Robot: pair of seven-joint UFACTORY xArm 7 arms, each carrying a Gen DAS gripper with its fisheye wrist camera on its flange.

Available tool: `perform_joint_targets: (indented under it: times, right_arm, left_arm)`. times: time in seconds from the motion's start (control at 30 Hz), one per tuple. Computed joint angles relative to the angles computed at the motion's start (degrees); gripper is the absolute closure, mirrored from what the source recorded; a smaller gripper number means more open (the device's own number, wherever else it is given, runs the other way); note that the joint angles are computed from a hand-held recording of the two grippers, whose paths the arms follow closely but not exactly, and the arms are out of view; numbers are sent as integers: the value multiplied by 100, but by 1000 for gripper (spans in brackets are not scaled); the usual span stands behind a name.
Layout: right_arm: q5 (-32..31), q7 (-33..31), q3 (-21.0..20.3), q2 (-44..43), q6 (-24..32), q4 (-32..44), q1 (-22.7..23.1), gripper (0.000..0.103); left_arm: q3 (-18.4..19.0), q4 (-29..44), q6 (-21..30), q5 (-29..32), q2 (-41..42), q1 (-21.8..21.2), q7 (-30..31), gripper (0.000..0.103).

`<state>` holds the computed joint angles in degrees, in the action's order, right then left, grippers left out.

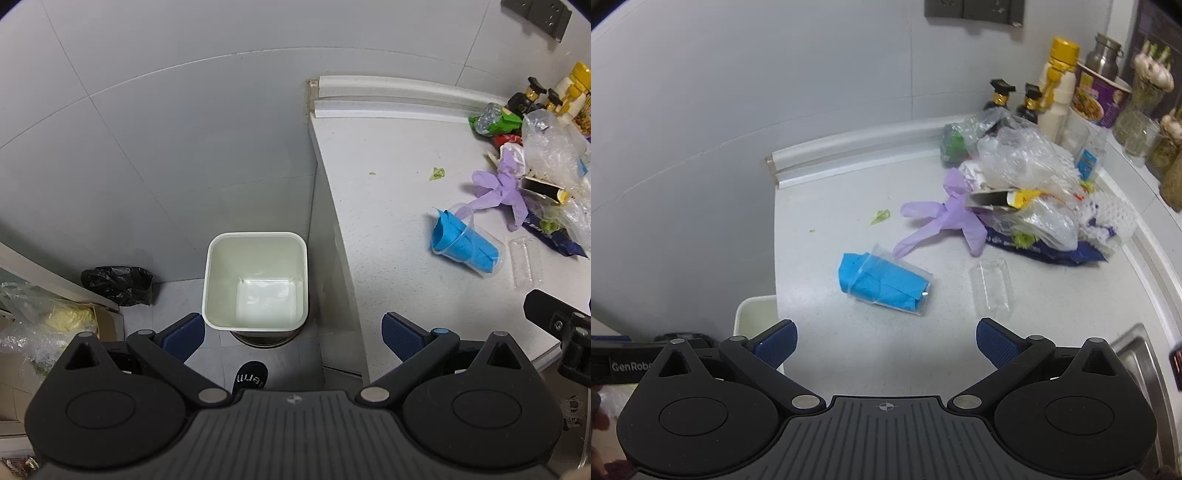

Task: Collect trash
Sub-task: 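Grasp the blue cup with the left tool while the right tool grasps the clear tray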

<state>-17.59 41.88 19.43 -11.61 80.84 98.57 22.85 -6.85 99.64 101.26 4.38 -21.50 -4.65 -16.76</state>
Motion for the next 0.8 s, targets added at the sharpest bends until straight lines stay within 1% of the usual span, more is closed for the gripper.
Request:
perform_joint_targets:
  times: [0.07, 0.17, 0.27, 0.3, 0.37, 0.47, 0.53, 0.63, 0.7, 0.8]
  right_arm:
    - [130, -102, -161, -355, -606, -606, -27, 0]
    - [223, -114, -234, -878, -1334, -1461, -178, 0]
    - [483, -398, -365, -1291, -1958, -2151, -281, 0]
    - [572, -534, -408, -1377, -2083, -2306, -316, 0]
    - [647, -607, -417, -1495, -2227, -2541, -476, 0]
    - [839, -586, -475, -1562, -2166, -2730, -690, 0]
    - [959, -543, -545, -1614, -2201, -2873, -807, 0]
    - [1164, -493, -697, -1796, -2707, -3294, -927, 0]
    - [1279, -487, -766, -1825, -2986, -3474, -1000, 0]
    - [1302, -511, -787, -1763, -3171, -3601, -1121, 0]
  left_arm:
    - [25, -157, -153, -34, -62, -43, 119, 1]
    - [51, -469, -412, -102, -186, -117, 381, 1]
    - [89, -963, -919, -203, -421, -165, 558, 1]
    - [120, -1096, -1078, -284, -466, -194, 647, 1]
    - [238, -1207, -1230, -578, -440, -270, 844, 1]
    - [427, -1338, -1442, -1136, -365, -339, 982, 2]
    - [405, -1439, -1668, -1269, -322, -344, 997, 2]
    - [388, -1508, -1933, -1526, -183, -391, 936, 6]
    - [450, -1591, -2136, -1859, -105, -465, 946, 9]
    - [546, -1806, -2473, -2366, -48, -581, 1070, 10]
